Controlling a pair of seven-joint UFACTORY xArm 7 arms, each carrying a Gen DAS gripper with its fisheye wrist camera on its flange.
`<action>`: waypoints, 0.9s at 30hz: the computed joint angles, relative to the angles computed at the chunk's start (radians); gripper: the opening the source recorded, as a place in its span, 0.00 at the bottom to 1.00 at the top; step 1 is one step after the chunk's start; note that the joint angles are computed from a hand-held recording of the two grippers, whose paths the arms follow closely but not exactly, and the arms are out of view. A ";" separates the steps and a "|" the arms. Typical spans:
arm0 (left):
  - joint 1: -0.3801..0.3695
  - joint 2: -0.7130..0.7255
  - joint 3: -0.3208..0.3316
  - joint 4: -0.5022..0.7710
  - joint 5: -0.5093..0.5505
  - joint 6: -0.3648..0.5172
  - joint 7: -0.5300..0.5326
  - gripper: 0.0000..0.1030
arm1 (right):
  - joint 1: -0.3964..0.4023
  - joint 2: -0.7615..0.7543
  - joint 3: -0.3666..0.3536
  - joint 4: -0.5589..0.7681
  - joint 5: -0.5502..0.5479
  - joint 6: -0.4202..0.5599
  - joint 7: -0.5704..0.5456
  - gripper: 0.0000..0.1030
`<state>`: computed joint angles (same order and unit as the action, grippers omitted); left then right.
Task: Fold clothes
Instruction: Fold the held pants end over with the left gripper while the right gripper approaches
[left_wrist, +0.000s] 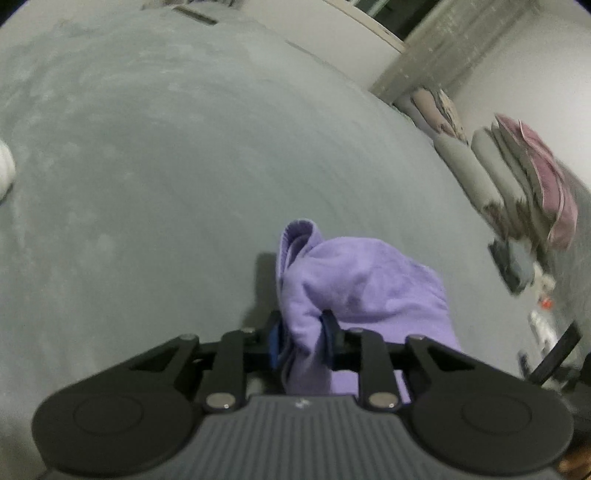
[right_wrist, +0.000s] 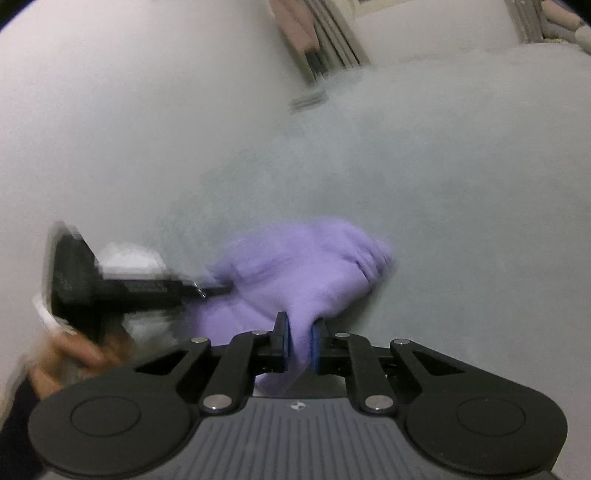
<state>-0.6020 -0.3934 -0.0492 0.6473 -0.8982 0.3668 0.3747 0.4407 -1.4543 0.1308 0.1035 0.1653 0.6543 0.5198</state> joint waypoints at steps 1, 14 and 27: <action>0.000 -0.004 0.001 -0.001 0.002 0.001 0.005 0.26 | -0.005 -0.018 0.015 -0.012 0.029 0.017 -0.002 0.12; -0.035 0.109 0.047 0.189 -0.259 0.012 0.356 0.37 | -0.158 0.257 -0.077 0.069 -0.099 -0.263 -0.112 0.32; 0.006 0.154 -0.058 0.164 -0.031 -0.126 0.313 0.17 | -0.094 0.302 0.027 0.064 -0.169 -0.268 -0.253 0.07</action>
<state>-0.5964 -0.2396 -0.1070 0.8109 -0.9287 0.2409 0.6881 0.3470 -1.1525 0.1575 0.1677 -0.0036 0.3867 0.2665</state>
